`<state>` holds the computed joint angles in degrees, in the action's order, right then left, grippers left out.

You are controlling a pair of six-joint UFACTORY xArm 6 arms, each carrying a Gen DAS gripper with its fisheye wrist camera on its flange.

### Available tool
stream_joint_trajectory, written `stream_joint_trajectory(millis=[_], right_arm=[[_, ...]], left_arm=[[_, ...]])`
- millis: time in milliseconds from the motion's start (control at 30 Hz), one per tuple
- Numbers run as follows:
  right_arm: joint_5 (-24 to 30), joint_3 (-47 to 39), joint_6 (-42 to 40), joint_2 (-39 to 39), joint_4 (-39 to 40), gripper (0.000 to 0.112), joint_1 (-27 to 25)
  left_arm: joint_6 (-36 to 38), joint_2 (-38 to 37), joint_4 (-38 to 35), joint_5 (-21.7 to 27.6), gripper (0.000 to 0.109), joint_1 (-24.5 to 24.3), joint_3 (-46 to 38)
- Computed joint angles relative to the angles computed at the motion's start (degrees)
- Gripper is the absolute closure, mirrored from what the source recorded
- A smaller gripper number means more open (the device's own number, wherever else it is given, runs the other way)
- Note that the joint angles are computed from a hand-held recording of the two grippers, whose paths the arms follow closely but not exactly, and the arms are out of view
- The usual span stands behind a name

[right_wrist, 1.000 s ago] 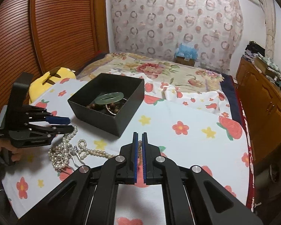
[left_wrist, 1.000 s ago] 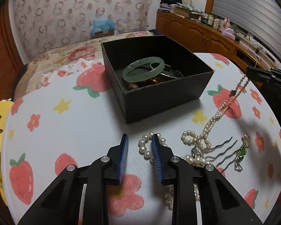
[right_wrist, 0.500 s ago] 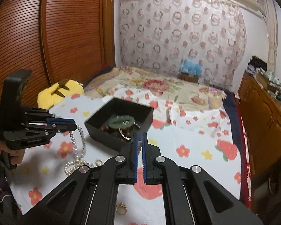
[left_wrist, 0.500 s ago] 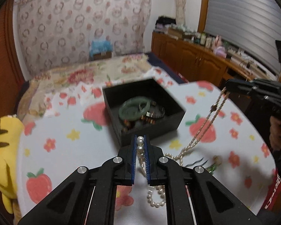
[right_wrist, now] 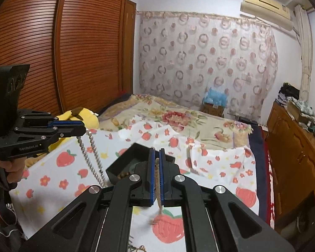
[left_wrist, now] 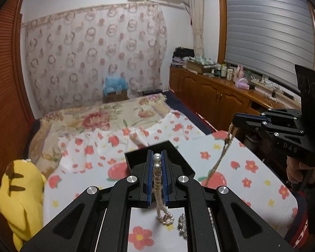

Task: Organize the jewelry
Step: 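Lift the pearl necklace with the left gripper and carry it over the black box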

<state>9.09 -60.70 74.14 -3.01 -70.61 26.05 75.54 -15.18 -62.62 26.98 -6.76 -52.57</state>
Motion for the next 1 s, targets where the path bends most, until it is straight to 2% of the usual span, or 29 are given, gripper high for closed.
stream_joint_trajectory(millis=[233, 533, 733, 1000], right_arm=[[-0.30, -2.21, -4.17, 0.41, 3.74, 0.108, -0.50], [-1.15, -6.26, -6.24, 1.27, 4.20, 0.108, -0.81], [-1.51, -10.11, -13.42, 3.71, 9.85, 0.108, -1.31], [-2.89, -13.32, -17.49, 6.66, 13.85, 0.108, -2.72]], left_arm=[[-1.38, 0.75, 0.64, -0.42, 0.102, -0.54, -2.96], [-3.01, 2.60, 0.85, -0.88, 0.102, -1.51, -8.54], [-5.12, 4.98, 1.95, -1.62, 0.102, -2.26, -12.29], [-8.57, 10.06, 5.12, -2.59, 0.102, -3.19, -16.84]])
